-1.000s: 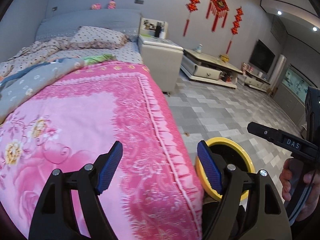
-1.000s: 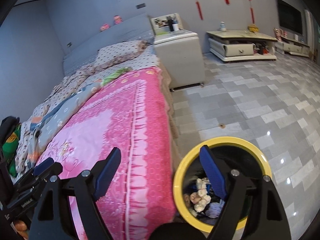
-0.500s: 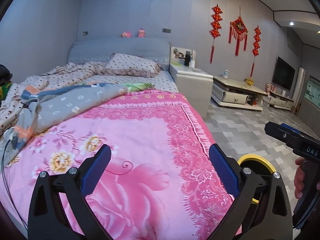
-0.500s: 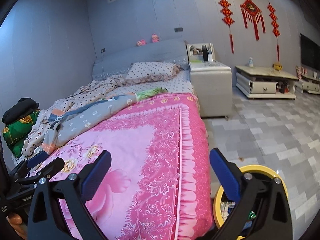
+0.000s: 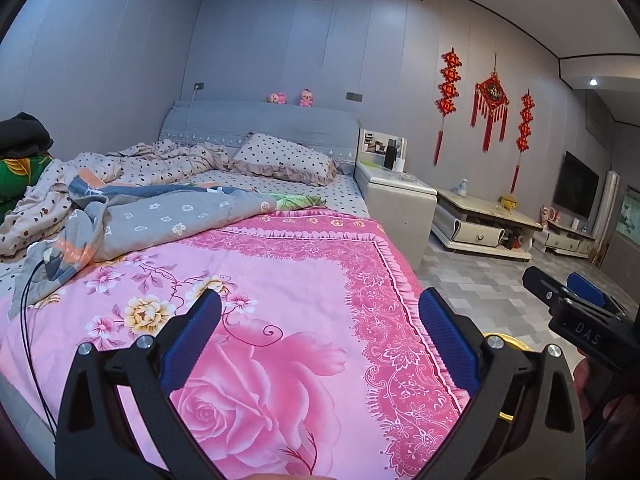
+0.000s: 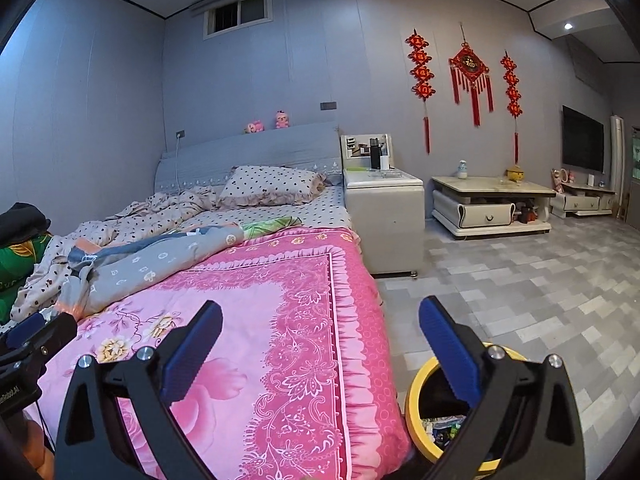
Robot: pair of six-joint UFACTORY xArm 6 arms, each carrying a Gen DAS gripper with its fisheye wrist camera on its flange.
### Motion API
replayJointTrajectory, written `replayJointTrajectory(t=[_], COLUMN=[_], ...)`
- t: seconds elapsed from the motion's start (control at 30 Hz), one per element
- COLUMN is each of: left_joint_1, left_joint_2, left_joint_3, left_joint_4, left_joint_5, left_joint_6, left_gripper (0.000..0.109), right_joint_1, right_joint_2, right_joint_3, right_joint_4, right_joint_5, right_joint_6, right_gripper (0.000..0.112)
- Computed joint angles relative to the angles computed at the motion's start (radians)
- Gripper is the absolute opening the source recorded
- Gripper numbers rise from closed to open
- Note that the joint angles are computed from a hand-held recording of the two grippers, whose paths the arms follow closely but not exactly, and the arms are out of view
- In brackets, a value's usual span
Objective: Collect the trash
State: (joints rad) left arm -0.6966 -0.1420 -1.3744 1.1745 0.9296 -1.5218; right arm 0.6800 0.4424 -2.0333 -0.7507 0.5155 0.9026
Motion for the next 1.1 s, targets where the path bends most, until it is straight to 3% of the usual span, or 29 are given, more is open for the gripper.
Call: replayJointTrajectory(t=[0.53, 1.1], left_joint_1=[-0.038, -0.031], left_joint_2=[-0.02, -0.012], left_joint_3=[0.022, 0.014], left_joint_4=[0.039, 0.025], left_joint_5=[0.019, 0.003], left_joint_6=[-0.057, -0.042], left_gripper=[0.095, 0.095], right_joint_1=[0.008, 0.008], right_joint_2=[-0.055, -0.032], right_joint_3=[0.102, 0.079], right_joint_4=[-0.091, -0.055], right_joint_5=[-0.031, -0.009], right_joint_6=[0.094, 0.078], right_gripper=[0.095, 0.095])
